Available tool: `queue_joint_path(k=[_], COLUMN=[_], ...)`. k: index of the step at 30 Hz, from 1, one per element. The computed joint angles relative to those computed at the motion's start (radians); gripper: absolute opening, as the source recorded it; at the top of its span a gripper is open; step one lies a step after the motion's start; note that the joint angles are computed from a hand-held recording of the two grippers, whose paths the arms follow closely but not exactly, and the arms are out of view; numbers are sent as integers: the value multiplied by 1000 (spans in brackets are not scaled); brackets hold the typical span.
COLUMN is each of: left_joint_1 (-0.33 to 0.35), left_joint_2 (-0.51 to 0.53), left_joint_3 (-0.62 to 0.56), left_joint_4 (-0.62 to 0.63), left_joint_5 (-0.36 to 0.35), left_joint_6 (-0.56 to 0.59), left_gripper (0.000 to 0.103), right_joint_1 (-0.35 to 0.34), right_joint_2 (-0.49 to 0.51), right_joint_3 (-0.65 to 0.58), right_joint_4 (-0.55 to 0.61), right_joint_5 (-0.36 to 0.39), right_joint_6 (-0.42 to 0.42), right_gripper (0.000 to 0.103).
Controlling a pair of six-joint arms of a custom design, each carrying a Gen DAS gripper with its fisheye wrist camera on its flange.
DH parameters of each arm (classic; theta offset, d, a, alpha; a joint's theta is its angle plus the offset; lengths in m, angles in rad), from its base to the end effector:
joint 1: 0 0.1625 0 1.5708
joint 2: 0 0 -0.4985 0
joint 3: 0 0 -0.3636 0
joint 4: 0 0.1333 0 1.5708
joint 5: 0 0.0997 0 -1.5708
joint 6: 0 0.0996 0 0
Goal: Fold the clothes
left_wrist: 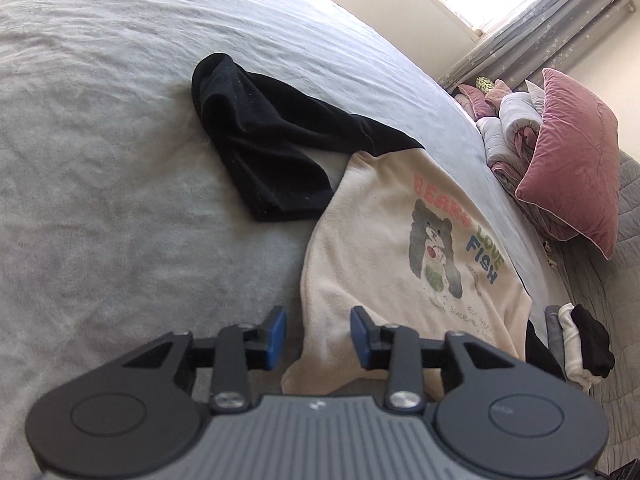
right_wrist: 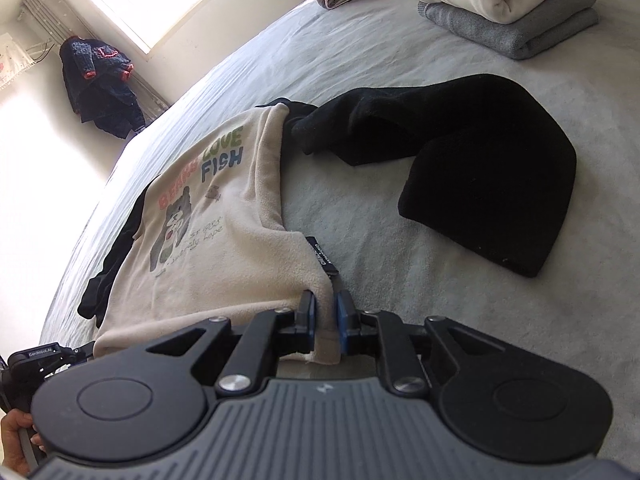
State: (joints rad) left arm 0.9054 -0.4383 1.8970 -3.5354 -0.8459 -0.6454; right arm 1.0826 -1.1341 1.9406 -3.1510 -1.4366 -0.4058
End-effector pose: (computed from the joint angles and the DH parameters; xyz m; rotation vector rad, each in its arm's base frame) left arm -0.2231 -0.6072 -0.0042 -0.2316 2.6334 -1.1472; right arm -0.1532 -0.6011 0.3508 -0.0376 -2.7216 1.0785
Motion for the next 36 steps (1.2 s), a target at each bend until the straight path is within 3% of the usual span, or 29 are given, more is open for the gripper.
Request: queue_joint_path(k=[6, 15, 26, 31, 36], left_joint_1=[-9, -3, 10, 2, 16], left_joint_2=[14, 106, 101, 105, 88], left_joint_3=[16, 30, 64, 79, 91], left_joint_4=[-51, -275, -342, -412, -376], left_joint_5=[-47, -85, -151, -96, -128], left_joint_6=[54, 239, 194, 200, 178], left_gripper=[46, 47, 46, 45, 45], right_joint_1=[-11, -22, -25, -20, -20], right_joint_2=[-16, -26, -27, -24, -19], right_joint_3=[13, 23, 23, 28, 37], right_joint_4=[7, 15, 24, 11, -5], right_joint_5=[23, 31, 34, 27, 37], right_joint_6=[-7, -27, -52, -66, -107], right_gripper=[35, 42, 43, 43, 44])
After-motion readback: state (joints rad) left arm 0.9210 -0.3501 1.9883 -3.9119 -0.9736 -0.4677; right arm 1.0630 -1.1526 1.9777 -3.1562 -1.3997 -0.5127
